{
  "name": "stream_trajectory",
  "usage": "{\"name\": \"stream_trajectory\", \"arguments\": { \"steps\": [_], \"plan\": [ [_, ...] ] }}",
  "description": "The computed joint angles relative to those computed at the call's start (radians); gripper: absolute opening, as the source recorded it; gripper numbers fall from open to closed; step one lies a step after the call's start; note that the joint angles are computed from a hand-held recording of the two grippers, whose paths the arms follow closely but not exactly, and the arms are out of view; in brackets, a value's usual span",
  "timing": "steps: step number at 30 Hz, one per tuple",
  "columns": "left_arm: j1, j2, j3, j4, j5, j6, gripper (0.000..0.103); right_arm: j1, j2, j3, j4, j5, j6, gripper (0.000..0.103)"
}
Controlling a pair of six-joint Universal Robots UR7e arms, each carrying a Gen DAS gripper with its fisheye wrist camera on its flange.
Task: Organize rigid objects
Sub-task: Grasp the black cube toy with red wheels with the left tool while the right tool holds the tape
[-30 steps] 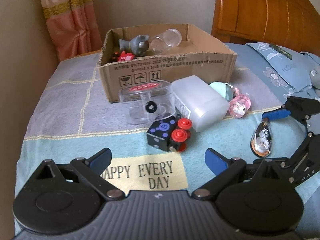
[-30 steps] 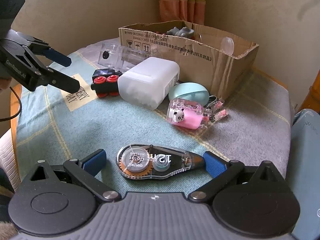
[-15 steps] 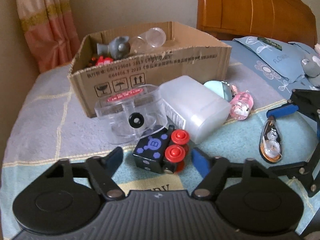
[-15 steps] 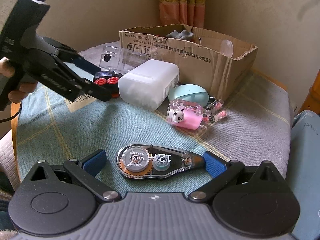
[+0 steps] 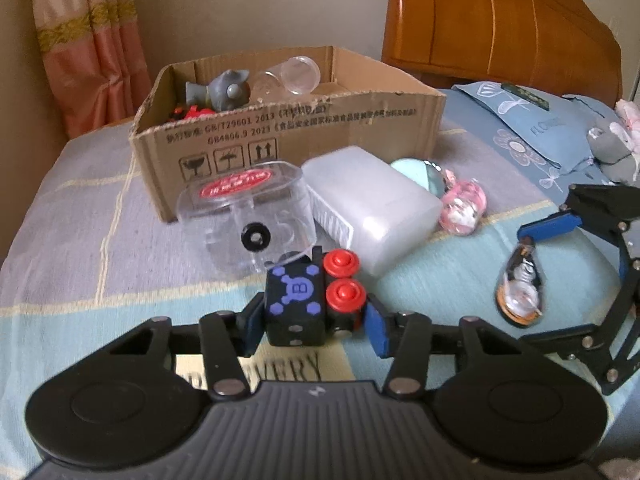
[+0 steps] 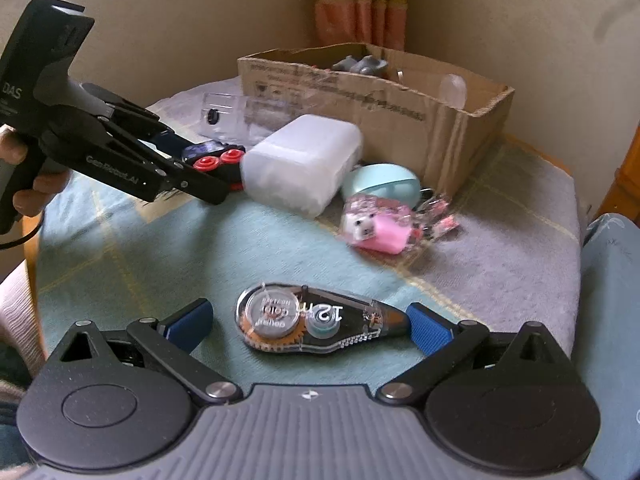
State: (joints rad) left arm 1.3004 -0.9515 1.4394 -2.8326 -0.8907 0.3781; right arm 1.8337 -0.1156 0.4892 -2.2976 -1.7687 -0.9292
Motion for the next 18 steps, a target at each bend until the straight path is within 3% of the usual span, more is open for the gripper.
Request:
{"name": "stream_trajectory", "arguments": {
  "steps": [9,18],
  "plan": [
    [-0.006,-0.002,0.032,-0.055,0.011,0.016,0.05,0.031,0.002,0.063,-0.136,-0.092,0.118,0.103],
    [-0.003,0.007,0.028,-0.075,0.005,0.044,0.051,0.04,-0.041,0.195,-0.298,-0.121,0.169,0.094]
  ]
}}
